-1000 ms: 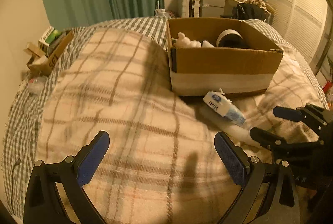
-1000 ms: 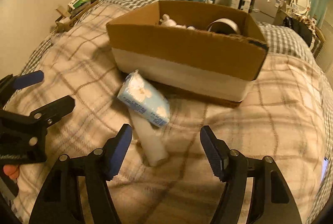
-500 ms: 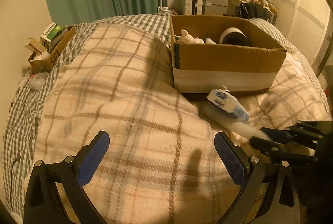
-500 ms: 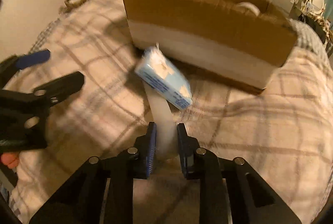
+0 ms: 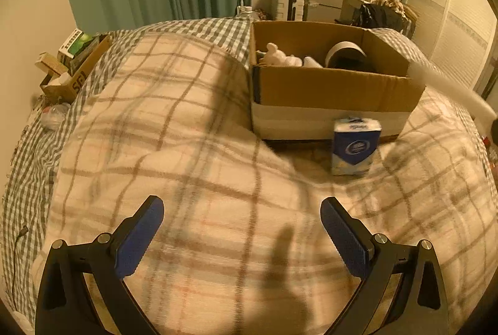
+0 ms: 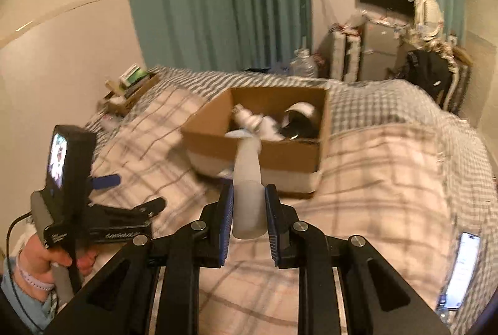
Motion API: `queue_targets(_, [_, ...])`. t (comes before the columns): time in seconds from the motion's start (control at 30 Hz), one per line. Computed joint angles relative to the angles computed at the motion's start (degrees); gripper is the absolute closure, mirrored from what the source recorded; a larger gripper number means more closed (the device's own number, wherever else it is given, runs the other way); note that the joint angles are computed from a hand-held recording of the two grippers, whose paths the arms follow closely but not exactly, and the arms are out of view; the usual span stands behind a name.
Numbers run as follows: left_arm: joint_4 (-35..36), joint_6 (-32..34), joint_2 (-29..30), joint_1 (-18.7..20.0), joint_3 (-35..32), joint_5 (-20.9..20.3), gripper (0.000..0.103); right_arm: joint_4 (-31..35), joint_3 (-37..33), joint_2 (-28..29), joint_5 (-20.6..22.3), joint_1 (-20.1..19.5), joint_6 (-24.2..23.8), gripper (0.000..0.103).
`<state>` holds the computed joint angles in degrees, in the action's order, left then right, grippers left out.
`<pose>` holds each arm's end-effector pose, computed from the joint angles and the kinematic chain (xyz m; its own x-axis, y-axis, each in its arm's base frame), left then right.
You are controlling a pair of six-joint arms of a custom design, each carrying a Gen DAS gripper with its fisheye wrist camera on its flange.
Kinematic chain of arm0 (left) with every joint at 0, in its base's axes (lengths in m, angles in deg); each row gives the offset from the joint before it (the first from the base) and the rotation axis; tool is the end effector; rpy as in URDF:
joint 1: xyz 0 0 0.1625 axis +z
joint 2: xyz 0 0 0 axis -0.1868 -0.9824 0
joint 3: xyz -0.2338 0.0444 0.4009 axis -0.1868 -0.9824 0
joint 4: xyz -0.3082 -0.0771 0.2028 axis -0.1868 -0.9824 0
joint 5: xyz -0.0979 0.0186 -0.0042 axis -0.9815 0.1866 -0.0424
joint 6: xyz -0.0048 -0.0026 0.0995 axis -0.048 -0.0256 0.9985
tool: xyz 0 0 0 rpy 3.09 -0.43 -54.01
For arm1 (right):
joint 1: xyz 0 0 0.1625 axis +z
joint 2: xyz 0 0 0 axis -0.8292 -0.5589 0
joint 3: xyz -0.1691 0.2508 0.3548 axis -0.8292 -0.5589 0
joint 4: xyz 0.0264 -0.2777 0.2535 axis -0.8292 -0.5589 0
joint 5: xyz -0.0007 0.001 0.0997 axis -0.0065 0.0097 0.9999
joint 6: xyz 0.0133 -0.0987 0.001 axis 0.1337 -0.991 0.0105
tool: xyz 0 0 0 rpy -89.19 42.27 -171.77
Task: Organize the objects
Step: 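Grasp the blue-white Vinda tissue pack with the left tool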
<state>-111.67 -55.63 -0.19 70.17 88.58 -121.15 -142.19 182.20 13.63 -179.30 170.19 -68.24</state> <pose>-0.0984 -0.5924 0.2663 -0.6880 -0.1034 -0.7183 0.3736 0.7980 -0.4728 0.3598 -0.5811 0.1105 -0.6833 -0.4528 0.5728 -0.7079 0.6029 -0.3679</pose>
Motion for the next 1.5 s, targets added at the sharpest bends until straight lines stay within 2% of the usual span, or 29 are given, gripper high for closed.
queue_targets(0.13, [-0.25, 0.82, 1.51, -0.68, -1.09, -0.29, 0.0, 0.91, -0.24, 0.37, -1.33, -1.05, 1.02, 0.084])
queue_targets(0.27, [-0.47, 2.63, 3.81, -1.31, -3.03, -0.97, 0.0, 2.64, -1.4, 2.15, -4.5, -2.43, 1.75, 0.084])
queue_targets(0.47, [-0.72, 4.94, 8.55, -1.17, -8.27, -3.3, 0.0, 2.89, -2.05, 2.28, -5.11, -4.02, 3.48, 0.084])
queue_targets(0.63, [-1.45, 7.3, 12.6, -0.31, -12.35, -2.91, 0.0, 3.87, -3.15, 3.08, -5.7, -4.89, 3.99, 0.084])
queue_targets(0.73, [-1.38, 7.12, 13.56, 0.63, -13.89, -5.18, 0.006, 4.77, -4.05, 3.68, -5.79, -5.25, 4.21, 0.084])
queue_targets(0.83, [0.04, 7.45, 14.31, 1.31, -14.95, -6.24, 0.019, 5.82, -4.83, 4.19, -5.88, -5.43, 4.27, 0.084])
queue_targets(0.9, [1.26, 6.72, 14.11, 1.86, -15.03, -7.77, 0.038, 6.06, -4.9, 4.32, -6.09, -5.46, 4.28, 0.084])
queue_targets(0.97, [1.26, 6.43, 13.32, 2.08, -14.55, -9.71, 0.044, 5.85, -4.75, 4.31, -6.18, -5.43, 4.27, 0.084])
queue_targets(1.23, [-1.95, 6.53, 9.8, -0.51, -9.26, -8.22, 0.044, 1.6, -3.58, 4.3, -8.34, -4.01, 2.45, 0.084])
queue_targets(1.33, [-4.71, 7.17, 7.9, -2.34, -6.57, -6.36, 0.044, -0.97, -2.66, 4.06, -9.85, -2.69, 1.07, 0.084])
queue_targets(1.5, [-8.0, 7.43, 4.25, -5.2, -2.9, -4.89, 0.044, -3.46, -1.27, 3.0, -9.93, -0.57, -0.14, 0.084])
